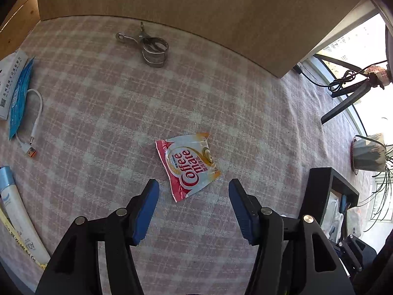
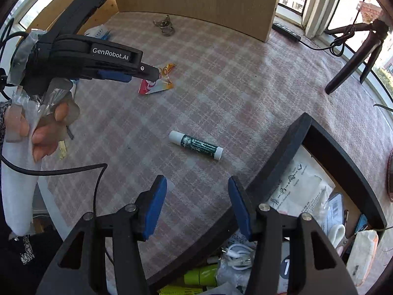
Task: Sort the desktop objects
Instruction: 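Grasp the Coffee-mate sachet with the left tool while the right tool grasps the green stick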
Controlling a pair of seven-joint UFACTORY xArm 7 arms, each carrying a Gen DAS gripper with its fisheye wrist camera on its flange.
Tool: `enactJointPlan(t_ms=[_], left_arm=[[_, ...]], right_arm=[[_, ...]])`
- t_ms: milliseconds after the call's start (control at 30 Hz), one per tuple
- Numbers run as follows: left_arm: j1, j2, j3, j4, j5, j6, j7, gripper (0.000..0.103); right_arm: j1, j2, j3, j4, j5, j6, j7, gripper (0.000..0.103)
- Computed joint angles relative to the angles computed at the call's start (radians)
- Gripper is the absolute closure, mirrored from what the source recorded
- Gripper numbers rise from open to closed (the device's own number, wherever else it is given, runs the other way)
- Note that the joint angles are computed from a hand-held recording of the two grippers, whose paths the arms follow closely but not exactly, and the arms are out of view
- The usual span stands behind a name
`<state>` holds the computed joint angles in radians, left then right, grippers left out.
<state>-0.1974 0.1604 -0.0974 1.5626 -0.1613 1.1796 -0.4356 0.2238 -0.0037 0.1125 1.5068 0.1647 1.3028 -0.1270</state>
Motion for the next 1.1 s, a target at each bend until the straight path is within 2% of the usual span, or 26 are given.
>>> enactJointPlan(t_ms=[200,433,500,567,700,800,867,1000,1100], left_arm=[[-0.001,0.051,0.002,0.037,0.001,-0.009,-0.035,0.038],[-0.021,0.087,-0.001,0.050,0.049,-0.006,-0.036,0.038],[-0.033,0.087,-0.002,0.047,0.085,-0.009,-0.028,0.041],[-0.048,0.088,-0.001,0.048,0.127,-0.008,-0.030,0.049],[-0.041,0.062,-0.001,0.000,0.121,-0.051,-0.004,0.051],[-0.041,0.043,-0.003,-0.031,0.126,-0.069,0.016,0.055],[-0.039,0.027,-0.004,-0.055,0.119,-0.083,0.024,0.057],[-0.032,0.004,-0.005,-0.089,0.099,-0.097,0.041,0.067],[-0.023,-0.012,-0.005,-0.110,0.071,-0.102,0.055,0.071]], right_arm=[[0.029,0.085,0.019,0.052,-0.054,-0.017,-0.049,0.051],[0.040,0.129,0.021,0.064,-0.054,-0.023,-0.091,0.051],[0.042,0.126,0.022,0.053,-0.055,-0.053,-0.102,0.051],[0.043,0.134,0.022,0.058,-0.053,-0.059,-0.103,0.051],[0.051,0.141,0.022,0.066,-0.085,-0.052,-0.099,0.052],[0.052,0.153,0.019,0.070,-0.101,0.000,-0.089,0.058],[0.053,0.129,0.019,0.036,-0.115,-0.031,-0.098,0.063],[0.046,0.126,0.012,0.038,-0.111,-0.036,-0.049,0.087],[0.033,0.127,0.007,0.044,-0.082,-0.029,-0.025,0.087]])
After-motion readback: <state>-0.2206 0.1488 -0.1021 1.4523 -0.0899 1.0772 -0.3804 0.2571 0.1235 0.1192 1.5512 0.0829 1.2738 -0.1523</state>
